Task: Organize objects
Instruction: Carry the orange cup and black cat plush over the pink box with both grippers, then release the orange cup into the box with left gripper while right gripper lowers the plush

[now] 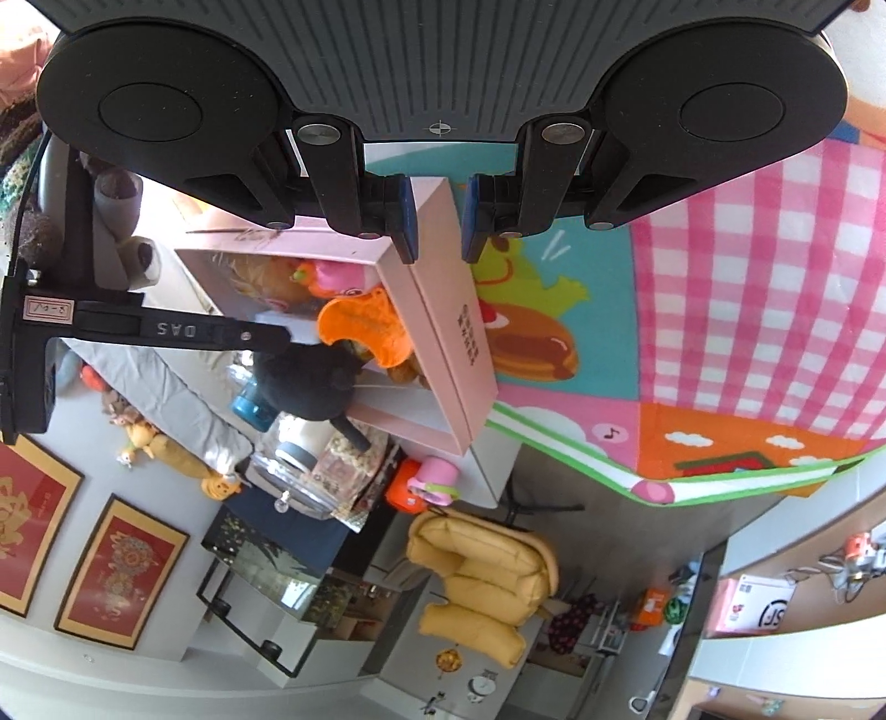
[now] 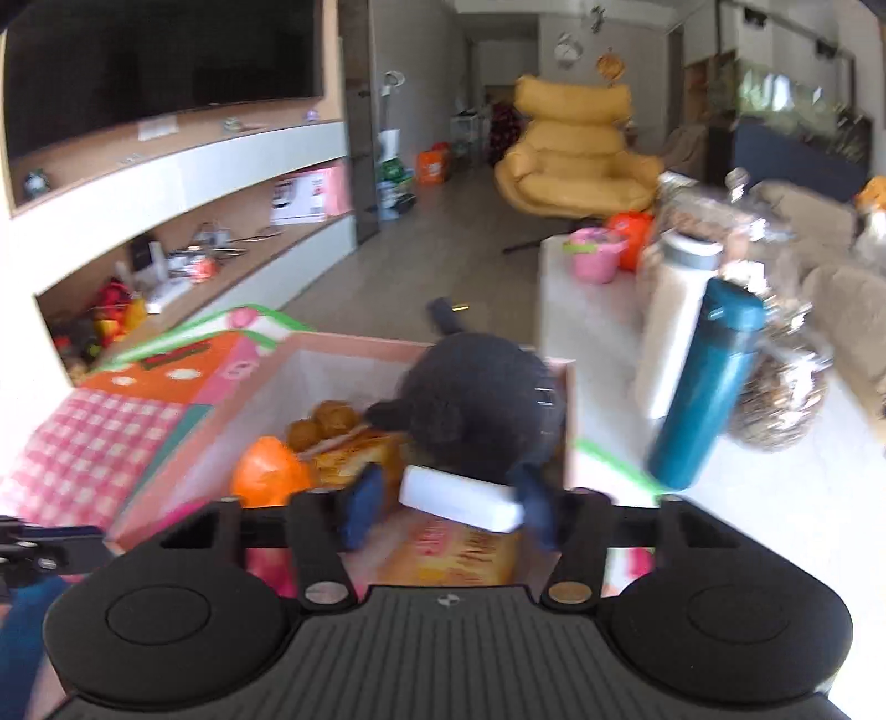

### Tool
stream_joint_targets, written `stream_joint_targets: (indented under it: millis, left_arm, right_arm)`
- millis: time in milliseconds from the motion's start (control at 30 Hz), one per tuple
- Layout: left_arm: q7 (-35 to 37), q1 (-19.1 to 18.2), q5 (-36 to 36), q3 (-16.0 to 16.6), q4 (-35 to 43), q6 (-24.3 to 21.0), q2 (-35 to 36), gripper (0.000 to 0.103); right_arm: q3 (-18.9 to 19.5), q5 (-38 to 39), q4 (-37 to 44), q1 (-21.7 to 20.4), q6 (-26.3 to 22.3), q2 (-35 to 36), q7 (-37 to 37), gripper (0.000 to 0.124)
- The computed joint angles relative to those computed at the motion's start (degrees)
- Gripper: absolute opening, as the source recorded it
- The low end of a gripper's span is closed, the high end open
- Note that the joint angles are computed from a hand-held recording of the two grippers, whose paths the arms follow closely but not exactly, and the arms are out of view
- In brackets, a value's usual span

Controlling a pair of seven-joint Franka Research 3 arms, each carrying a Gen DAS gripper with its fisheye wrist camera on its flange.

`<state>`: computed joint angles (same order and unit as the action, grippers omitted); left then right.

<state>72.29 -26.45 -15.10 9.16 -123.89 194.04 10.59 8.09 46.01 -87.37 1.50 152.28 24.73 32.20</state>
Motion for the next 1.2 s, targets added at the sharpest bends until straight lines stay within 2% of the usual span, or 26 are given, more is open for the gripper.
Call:
stream_joint_targets:
  millis: [67,167,200,300,367,400,433,467,533,567,600,633,700,767,833,900,967,1033,1100,1200]
  left_arm:
    - [0.48,-0.91,-0.66,0.59,-0.03,0.18,-0.09,0.018]
    - [0.45,0.45,-0.15,-0.93,-0.79,0.43,-0.85,0.018]
    - [0.84,0.37,-0.43,-0.92,-1.1,0.54,-1.08,0.018]
    - [3.6,-1.78,-3.42,0.76,-1.48,0.65,-1.42,0.018]
    - [4.11,-1.04,-4.14,-0.08,-1.52,0.8,-1.41,0.018]
    - [3.62,0.16,-3.82,-1.21,-1.55,0.93,-1.36,0.018]
    - [3.15,1.1,-3.56,-2.12,-1.53,0.96,-1.28,0.018]
    - [2.73,1.73,-3.41,-2.77,-1.55,0.97,-1.23,0.018]
    - [1.33,3.68,-2.02,-4.62,-1.89,1.0,-1.34,0.018]
    - [0.19,5.2,-0.65,-6.03,-2.23,1.13,-1.51,0.018]
    - [-1.06,6.82,0.92,-7.46,-2.64,1.34,-1.68,0.018]
    - [-2.08,8.09,2.32,-8.53,-3.01,1.49,-1.86,0.018]
    - [-3.0,9.37,4.23,-9.48,-3.69,1.74,-2.24,0.018]
    - [-2.23,8.96,4.25,-8.95,-4.05,2.04,-2.44,0.018]
    - [-1.43,8.66,3.53,-8.65,-4.45,2.59,-2.64,0.018]
    - [-3.07,10.89,5.03,-10.31,-5.05,3.3,-2.86,0.018]
    - [-3.52,11.6,4.96,-10.77,-5.26,3.74,-2.79,0.018]
    - [-4.44,12.59,5.65,-11.58,-5.24,4.18,-2.47,0.018]
    - [-8.23,15.59,9.5,-13.96,-5.18,4.65,-2.05,0.018]
    - [-14.08,19.14,15.9,-16.62,-5.14,5.09,-1.64,0.018]
  right_arm:
    - [0.52,-0.46,-0.75,0.44,-0.93,-0.7,-1.04,0.034]
    - [1.23,0.39,-0.86,-0.58,-10.01,-2.13,-3.03,0.034]
    - [1.37,1.53,-2.04,-0.77,-11.33,-3.21,-4.96,0.034]
    - [0.82,4.64,-6.65,-0.07,-10.64,-7.04,-11.46,0.034]
    - [0.06,6.45,-8.26,0.89,-7.71,-8.65,-14.7,0.036]
    - [-0.25,7.46,-8.25,1.44,-5.19,-8.81,-16.03,0.038]
    - [-0.69,7.88,-7.19,2.08,-2.65,-8.21,-15.68,0.048]
    - [-1.3,7.18,-5.31,3.01,-0.07,-6.89,-13.21,0.063]
    - [-3.28,1.6,-0.13,5.42,4.49,-2.67,-5.17,0.079]
    - [-5.65,-4.42,3.28,7.56,5.87,0.3,1.21,0.084]
    - [-8.34,-9.86,6.72,9.61,5.61,3.16,7.48,0.084]
    - [-10.24,-13.77,10.59,10.72,3.37,6.01,12.34,0.084]
    - [-11.41,-18.52,17.06,11.2,-1.21,10.66,17.55,0.084]
    - [-12.99,-23.86,19.67,12.73,-1.57,13.39,21.02,0.082]
    - [-14.44,-28.38,19.51,14.17,-0.12,14.08,24.02,0.071]
    - [-11.24,-27.51,17.87,11.93,0.4,12.26,23.41,0.067]
    - [-5.58,-23.82,15.22,7.5,0.67,8.87,20.18,0.067]
    - [-0.38,-18.19,14.11,2.91,-1.9,5.85,15.84,0.067]
    - [2.06,-13.05,14.2,0.22,-5.92,3.81,12.47,0.067]
    - [1.44,-10.11,20.4,-0.8,-18.49,5.47,14.5,0.068]
